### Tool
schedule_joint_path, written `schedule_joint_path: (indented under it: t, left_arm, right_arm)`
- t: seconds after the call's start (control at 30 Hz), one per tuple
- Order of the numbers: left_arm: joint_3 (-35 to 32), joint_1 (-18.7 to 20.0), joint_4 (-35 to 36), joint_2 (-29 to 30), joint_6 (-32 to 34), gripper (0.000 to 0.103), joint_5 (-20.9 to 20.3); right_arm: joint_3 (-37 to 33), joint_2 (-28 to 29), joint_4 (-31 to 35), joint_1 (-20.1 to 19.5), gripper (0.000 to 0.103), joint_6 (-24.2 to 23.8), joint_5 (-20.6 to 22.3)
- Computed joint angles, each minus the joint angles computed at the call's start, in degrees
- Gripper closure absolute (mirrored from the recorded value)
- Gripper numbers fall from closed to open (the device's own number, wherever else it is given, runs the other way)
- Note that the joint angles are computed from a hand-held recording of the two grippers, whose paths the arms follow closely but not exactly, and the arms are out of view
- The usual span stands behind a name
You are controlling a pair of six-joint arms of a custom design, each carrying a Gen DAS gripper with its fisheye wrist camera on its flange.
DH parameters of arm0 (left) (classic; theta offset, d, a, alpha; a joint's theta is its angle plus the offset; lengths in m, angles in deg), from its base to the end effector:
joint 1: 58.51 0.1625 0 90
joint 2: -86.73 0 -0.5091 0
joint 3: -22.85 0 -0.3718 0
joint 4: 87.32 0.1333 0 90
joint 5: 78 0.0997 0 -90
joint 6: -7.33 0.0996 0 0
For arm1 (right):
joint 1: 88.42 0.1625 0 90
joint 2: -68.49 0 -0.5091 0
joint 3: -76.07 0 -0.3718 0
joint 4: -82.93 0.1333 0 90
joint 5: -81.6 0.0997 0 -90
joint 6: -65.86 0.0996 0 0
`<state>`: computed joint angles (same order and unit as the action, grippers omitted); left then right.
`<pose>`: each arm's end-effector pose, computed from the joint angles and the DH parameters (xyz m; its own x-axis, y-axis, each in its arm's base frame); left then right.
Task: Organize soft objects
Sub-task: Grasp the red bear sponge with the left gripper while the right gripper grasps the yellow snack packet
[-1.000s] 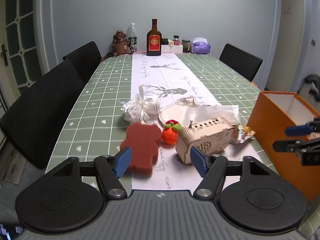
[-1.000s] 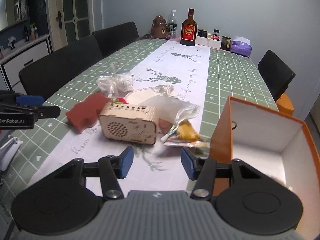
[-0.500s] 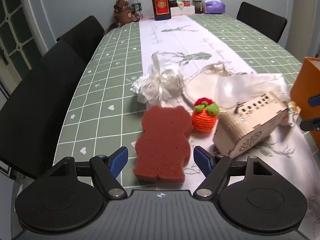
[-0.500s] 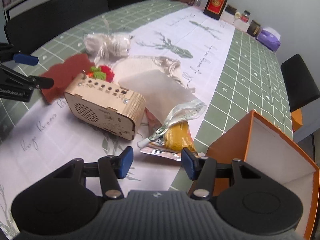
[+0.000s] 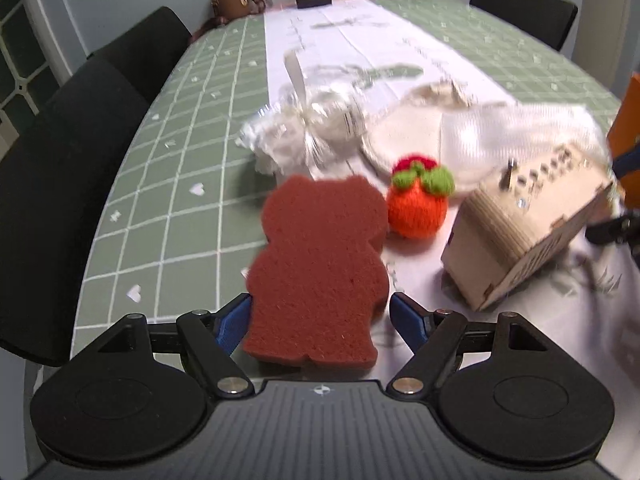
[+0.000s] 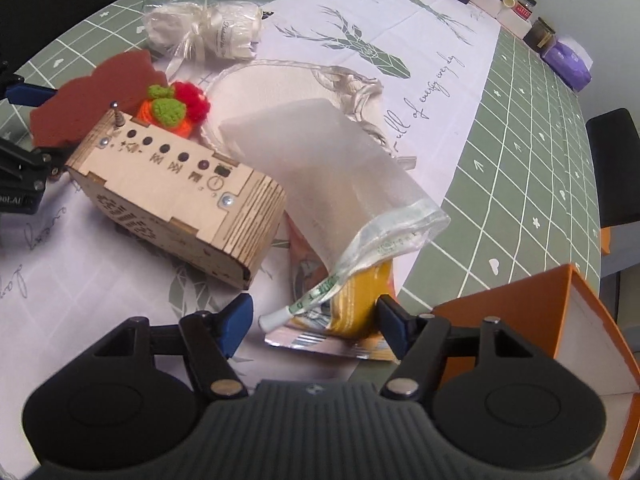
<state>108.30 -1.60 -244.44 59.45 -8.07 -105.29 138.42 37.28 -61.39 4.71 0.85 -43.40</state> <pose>-0.2259 -0.7529 0.0504 -0.5863 -0.0901 -0.8050 0.3979 0.8336 -0.3831 0.1240 -0.8719 0.1983 -0.3053 -0.7556 0.5795 -0.7737 0.5516 0.3116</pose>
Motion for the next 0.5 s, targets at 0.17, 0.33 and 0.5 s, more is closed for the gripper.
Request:
schedule_joint_path:
  t: [0.17, 0.33, 0.5]
  left_arm:
    - [0.83, -0.11, -1.92, 0.06, -1.51, 0.023, 0.11]
    - [1.34, -0.52, -3.05, 0.16, -1.29, 0.028, 0.35]
    - [2.68, -1.61, -6.95, 0.13, 0.35, 0.029, 0.57]
  right_arm:
    - [1.13, 0.69, -4.58, 0.21, 0.048, -2.59, -2.47]
    - [2.14, 0.27, -5.65, 0.25, 0.054, -2.16, -2.71]
    - [4.11, -1.42, -6.0, 0.3, 0.077, -0.49, -1.03]
